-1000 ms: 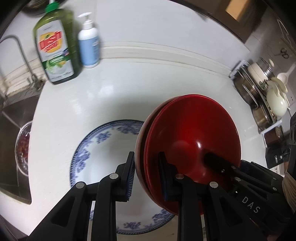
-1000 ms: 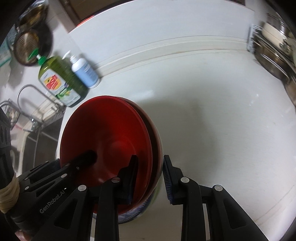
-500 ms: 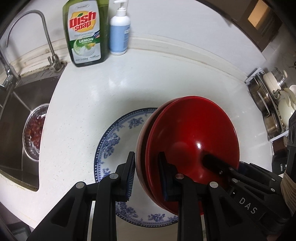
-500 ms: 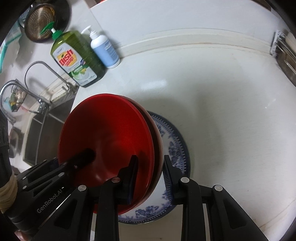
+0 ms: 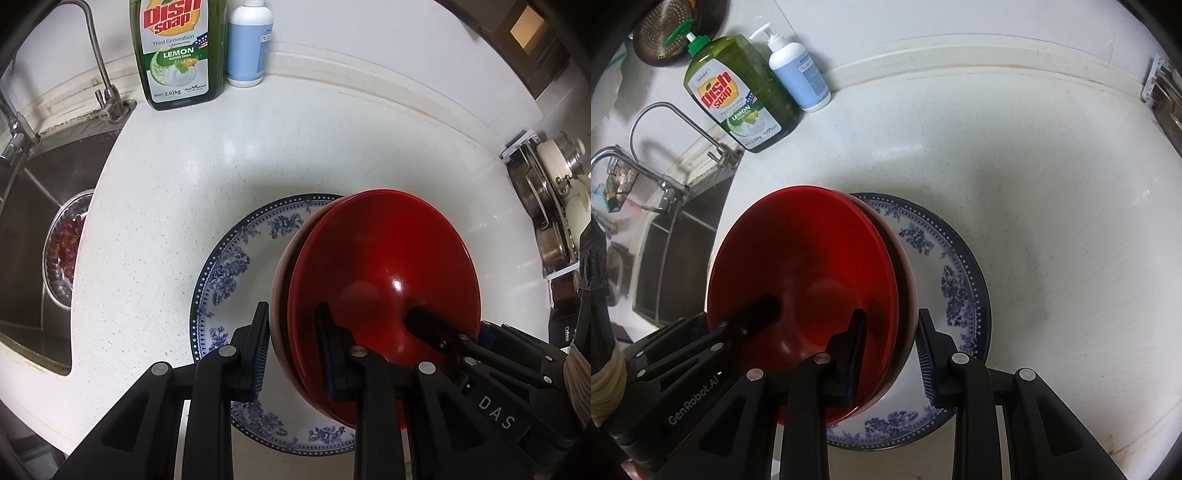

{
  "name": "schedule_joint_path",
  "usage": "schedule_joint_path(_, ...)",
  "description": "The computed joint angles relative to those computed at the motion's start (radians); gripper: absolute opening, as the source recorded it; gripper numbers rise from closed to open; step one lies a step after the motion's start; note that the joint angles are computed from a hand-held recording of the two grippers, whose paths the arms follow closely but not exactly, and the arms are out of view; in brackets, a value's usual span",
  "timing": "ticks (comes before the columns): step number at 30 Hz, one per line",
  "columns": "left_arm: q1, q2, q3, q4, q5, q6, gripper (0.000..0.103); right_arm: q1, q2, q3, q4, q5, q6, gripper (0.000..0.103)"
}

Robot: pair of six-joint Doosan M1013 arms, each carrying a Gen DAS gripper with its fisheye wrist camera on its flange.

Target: Organize plates and bowls

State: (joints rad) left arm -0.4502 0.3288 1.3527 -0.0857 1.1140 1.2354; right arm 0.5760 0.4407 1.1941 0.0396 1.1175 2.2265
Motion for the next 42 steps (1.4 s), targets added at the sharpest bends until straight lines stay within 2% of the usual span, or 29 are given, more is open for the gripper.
schedule_joint_path(10,0.006,0.007,-0.002,-0.015,0.010,0.005,0.025,0.001,0.009,-0.012,0.004,0.017,-0.009,0.028)
schedule_joint_path(17,0.015,0.001,0.009,-0.038,-0.012,0.038,0.027,0.002,0.008,-0.008,0.002,0.001,-0.007,0.030)
schedule_joint_path(19,0.010,-0.006,0.014,-0.002,-0.030,0.033,0.034,0.004,0.005,-0.005,-0.010,-0.009,0.000,0.031)
schedule_joint_path(20,0.007,-0.011,0.016,0.023,-0.042,0.026,0.040,0.007,0.005,-0.006,-0.024,-0.007,0.002,0.032)
schedule_joint_path(22,0.001,-0.027,0.028,0.066,-0.075,0.012,0.047,0.013,0.000,-0.003,-0.054,-0.015,0.011,0.042)
schedule_joint_path(24,-0.005,-0.042,0.039,0.111,-0.103,-0.003,0.057,0.019,-0.016,0.011,-0.090,-0.040,0.034,0.046)
schedule_joint_path(26,-0.013,-0.064,0.058,0.161,-0.145,-0.026,0.061,0.027,-0.033,0.026,-0.138,-0.062,0.066,0.049)
schedule_joint_path(28,-0.028,-0.096,0.092,0.241,-0.210,-0.078,0.070,0.038,-0.051,0.042,-0.203,-0.090,0.104,0.056)
schedule_joint_path(30,-0.040,-0.123,0.124,0.313,-0.272,-0.135,0.084,0.052,-0.071,0.060,-0.285,-0.116,0.155,0.063)
schedule_joint_path(34,-0.070,-0.179,0.188,0.473,-0.377,-0.287,0.093,0.086,-0.123,0.121,-0.466,-0.179,0.274,0.077)
schedule_joint_path(42,-0.143,-0.269,0.295,0.748,-0.443,-0.514,0.099,0.139,-0.210,0.237,-0.699,-0.266,0.416,0.079)
